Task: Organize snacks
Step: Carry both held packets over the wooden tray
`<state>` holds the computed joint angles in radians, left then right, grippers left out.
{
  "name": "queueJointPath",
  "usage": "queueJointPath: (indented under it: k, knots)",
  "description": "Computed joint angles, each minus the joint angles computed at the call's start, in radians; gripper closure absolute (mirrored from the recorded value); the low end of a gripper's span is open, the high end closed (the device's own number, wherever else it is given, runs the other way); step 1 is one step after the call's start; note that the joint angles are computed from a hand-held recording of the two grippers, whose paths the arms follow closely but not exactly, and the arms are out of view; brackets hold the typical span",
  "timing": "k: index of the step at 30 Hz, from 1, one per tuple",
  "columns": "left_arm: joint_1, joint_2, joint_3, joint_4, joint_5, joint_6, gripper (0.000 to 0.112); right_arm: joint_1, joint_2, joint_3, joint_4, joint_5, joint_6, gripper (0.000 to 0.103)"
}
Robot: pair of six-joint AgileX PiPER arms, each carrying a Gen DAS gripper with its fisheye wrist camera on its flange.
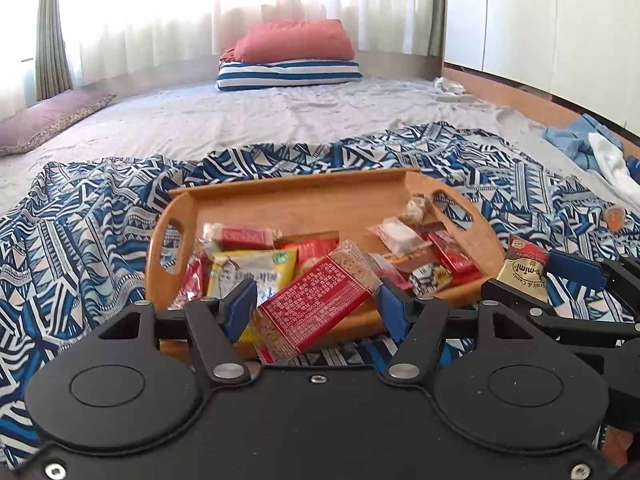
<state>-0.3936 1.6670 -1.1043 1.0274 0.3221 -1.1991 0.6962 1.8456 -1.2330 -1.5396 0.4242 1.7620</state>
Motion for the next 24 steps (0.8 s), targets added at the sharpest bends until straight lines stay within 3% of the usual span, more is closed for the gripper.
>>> queueJointPath:
  k: [12, 20, 24]
  knots:
    - [0.127, 0.078, -0.179, -0.415, -0.012, 0.421, 0.049, -0.054, 0.122, -0.281, 0.345, -0.028, -0.379, 0.032]
    - [0.213, 0.196, -0.357, -0.723, 0.022, 0.707, 0.049, -0.109, 0.271, -0.565, 0.802, 0.016, -0.851, 0.032]
    - [0.244, 0.274, -0.465, -0.816, 0.058, 0.8, 0.049, -0.143, 0.381, -0.772, 1.043, 0.107, -1.077, 0.032]
